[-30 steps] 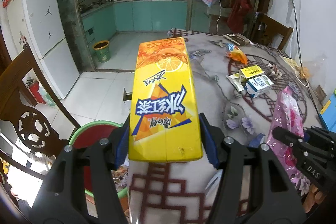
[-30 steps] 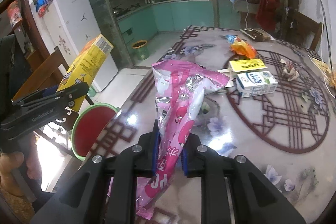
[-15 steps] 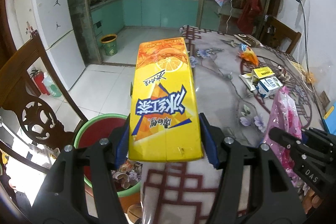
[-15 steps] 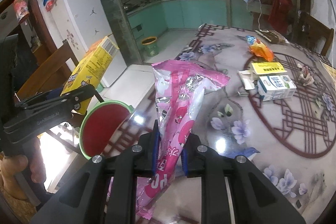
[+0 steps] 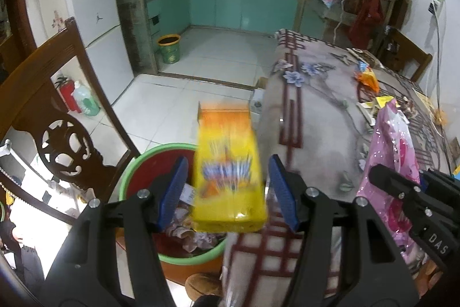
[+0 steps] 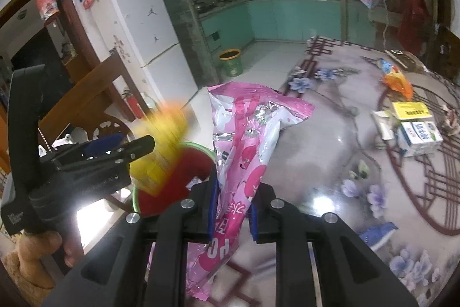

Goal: Collect trash
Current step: 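Carry the juice box to the bucket and open the left gripper while the right carries the wrapper, then lower the pink wrapper into the bucket with the right gripper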

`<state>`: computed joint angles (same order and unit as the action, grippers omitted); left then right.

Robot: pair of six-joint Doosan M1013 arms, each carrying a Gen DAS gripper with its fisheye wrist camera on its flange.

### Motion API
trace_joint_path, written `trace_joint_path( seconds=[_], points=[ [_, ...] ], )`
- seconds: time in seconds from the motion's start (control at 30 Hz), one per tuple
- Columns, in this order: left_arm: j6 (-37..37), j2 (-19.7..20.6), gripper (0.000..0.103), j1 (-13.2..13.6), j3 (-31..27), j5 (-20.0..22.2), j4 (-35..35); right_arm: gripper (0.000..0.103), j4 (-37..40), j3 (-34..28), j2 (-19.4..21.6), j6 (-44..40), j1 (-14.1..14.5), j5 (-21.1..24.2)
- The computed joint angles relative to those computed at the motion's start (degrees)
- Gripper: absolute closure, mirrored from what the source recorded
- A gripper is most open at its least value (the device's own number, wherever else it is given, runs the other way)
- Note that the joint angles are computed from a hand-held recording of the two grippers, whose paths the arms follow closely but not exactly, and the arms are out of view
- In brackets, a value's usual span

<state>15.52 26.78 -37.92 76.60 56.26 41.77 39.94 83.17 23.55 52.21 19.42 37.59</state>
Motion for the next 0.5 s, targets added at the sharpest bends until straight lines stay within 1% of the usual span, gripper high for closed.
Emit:
trace_joint_path(
  seconds=[0.03, 0.1, 0.17, 0.3, 0.37, 0.5],
  points=[
    [-0.3, -0.2, 0.047, 0.1, 0.4, 0.0, 0.0, 0.086, 0.2, -0.2, 0.2, -0.2, 0.2, 0.1],
    [-0.7, -0.5, 0.052, 0.4, 1.0, 0.2, -0.5, 0.086, 0.7, -0.7, 0.7, -0.4, 0.5, 0.8],
    [-0.9, -0.7, 0.054, 0.9, 1.5, 0.3, -1.3, 0.086, 1.0, -1.4, 1.4, -0.2, 0.8, 1.7],
    [-3.2, -1.7, 0.054, 1.5, 2.9, 0.7, -1.1, 0.086, 1.4, -3.0, 3.0, 0.8, 1.4, 3.5],
    [-5.8, -2.4, 0.054, 1.8, 3.9, 1.0, -0.5, 0.086, 1.5, -4.2, 3.9, 1.2, 1.7, 4.7],
    [-13.2, -4.1, 0.054, 2.4, 6.1, 1.6, 1.6, 0.086, 1.2, -8.0, 7.2, 3.4, 2.7, 8.8]
  ],
)
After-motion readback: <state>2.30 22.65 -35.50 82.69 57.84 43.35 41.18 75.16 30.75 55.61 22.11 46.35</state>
